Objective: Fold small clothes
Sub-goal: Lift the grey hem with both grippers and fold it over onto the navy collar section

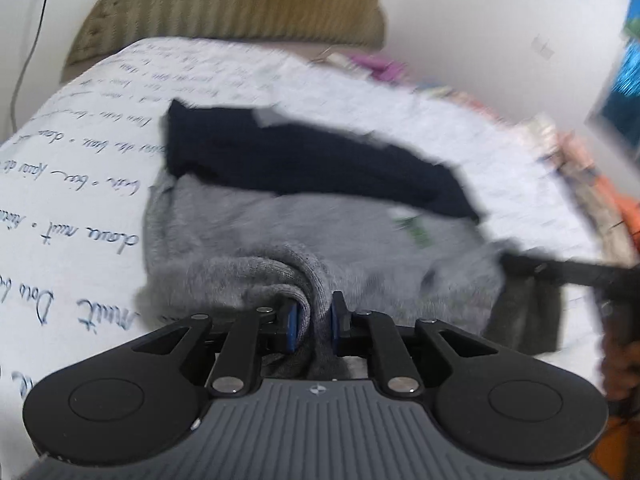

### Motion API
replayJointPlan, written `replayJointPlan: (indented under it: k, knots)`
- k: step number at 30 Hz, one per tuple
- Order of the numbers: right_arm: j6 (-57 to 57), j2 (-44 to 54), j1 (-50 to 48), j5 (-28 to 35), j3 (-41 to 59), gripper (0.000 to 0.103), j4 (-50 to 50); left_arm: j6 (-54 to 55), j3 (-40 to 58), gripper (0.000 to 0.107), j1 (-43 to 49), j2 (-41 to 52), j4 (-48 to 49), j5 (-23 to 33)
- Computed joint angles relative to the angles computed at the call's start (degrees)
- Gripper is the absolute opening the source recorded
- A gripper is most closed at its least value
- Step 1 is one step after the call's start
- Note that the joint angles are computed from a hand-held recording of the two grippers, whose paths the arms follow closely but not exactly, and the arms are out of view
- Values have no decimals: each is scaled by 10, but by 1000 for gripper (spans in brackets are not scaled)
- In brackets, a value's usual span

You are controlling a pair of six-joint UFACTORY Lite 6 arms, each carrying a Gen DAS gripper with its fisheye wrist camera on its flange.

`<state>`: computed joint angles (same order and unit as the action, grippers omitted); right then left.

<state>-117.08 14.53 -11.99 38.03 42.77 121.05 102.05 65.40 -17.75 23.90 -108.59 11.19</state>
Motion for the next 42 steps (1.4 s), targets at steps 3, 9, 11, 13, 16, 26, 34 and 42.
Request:
replayJointPlan:
  k: [3,9,11,13,16,26,34,42]
  knots:
    - [29,87,-7,-23,59,22,7,-2,27,43,12,50,-3,2]
    - [-14,95,-100,84,-26,68,-24,148,-101,77,95,-28,-133,118]
    - [-19,95,-132,110,-43,68,-43,111,-132,77,128,-48,-75,147]
    - [-28,94,-173,131,-64,68,-66,90,-152,75,157,-50,-32,188]
    - [-23,115,-201,136,-61,68,-86,80,-169,72,173,-38,-2,222]
    - [-113,74,-47,42,-67,42,40,208,-243,34,141,-59,-93,264]
    - [-115,36,-59,73,-109,11,43,241,-288,10,121,-129,-166,238]
    - [3,-168,-190,224,-229,11,-157,291,-404,10,83,-394,-228,190]
